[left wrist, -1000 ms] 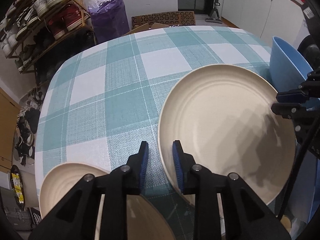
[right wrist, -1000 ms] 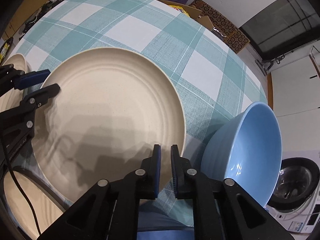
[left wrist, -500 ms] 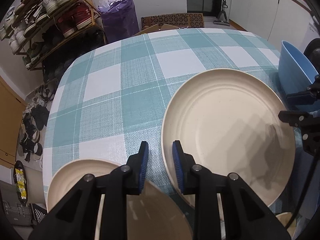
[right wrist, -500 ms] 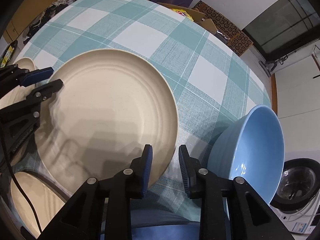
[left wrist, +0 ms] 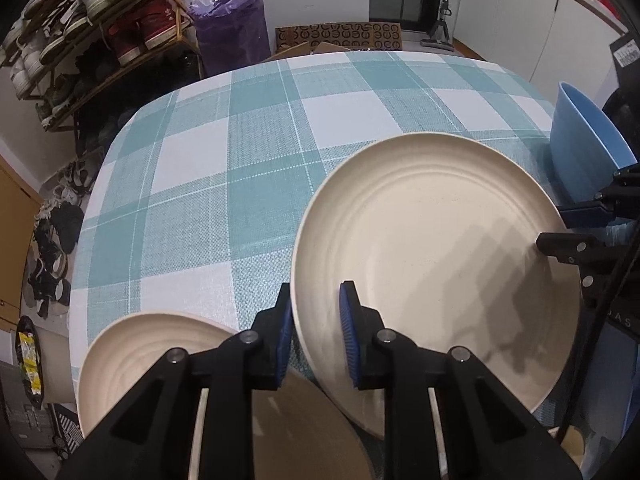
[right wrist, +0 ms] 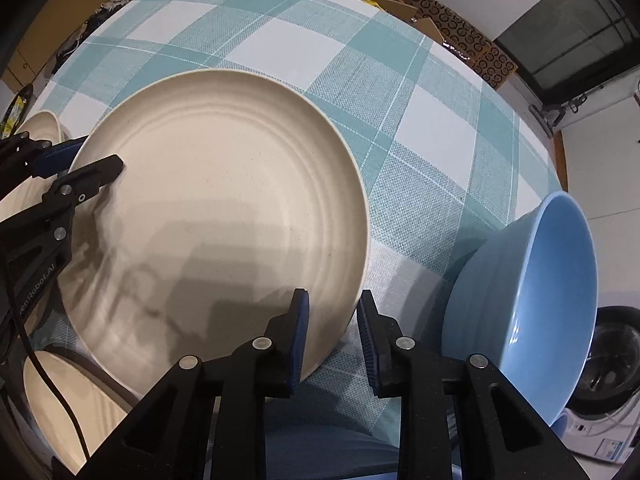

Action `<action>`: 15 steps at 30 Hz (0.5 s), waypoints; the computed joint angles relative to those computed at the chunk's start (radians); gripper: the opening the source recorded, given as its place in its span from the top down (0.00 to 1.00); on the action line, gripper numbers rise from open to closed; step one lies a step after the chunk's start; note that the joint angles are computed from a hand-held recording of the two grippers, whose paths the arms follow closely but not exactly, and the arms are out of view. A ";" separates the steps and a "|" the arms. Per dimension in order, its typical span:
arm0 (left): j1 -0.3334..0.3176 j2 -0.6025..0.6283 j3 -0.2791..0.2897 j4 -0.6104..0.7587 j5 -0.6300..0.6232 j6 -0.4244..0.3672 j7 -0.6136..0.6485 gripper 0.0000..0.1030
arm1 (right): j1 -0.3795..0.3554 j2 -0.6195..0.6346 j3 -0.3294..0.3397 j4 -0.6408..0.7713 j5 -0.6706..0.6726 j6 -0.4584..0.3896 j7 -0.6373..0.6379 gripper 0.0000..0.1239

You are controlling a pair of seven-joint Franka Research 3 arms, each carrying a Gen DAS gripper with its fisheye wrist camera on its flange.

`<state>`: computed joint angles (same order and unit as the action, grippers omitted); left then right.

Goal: Organize plates and bowls
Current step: 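Lift the beige plate with the left tool while the right tool lifts its plate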

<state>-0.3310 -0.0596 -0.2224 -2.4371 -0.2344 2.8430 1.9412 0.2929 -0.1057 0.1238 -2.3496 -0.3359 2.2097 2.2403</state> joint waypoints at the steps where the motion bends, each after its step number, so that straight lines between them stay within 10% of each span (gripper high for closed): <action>1: 0.000 0.000 0.001 0.001 -0.004 -0.003 0.002 0.80 | -0.001 -0.007 -0.001 -0.006 -0.006 0.009 0.008 0.83; 15: -0.032 -0.057 0.024 -0.026 -0.084 0.016 0.048 0.81 | -0.009 -0.074 0.026 -0.030 -0.068 0.015 0.071 0.87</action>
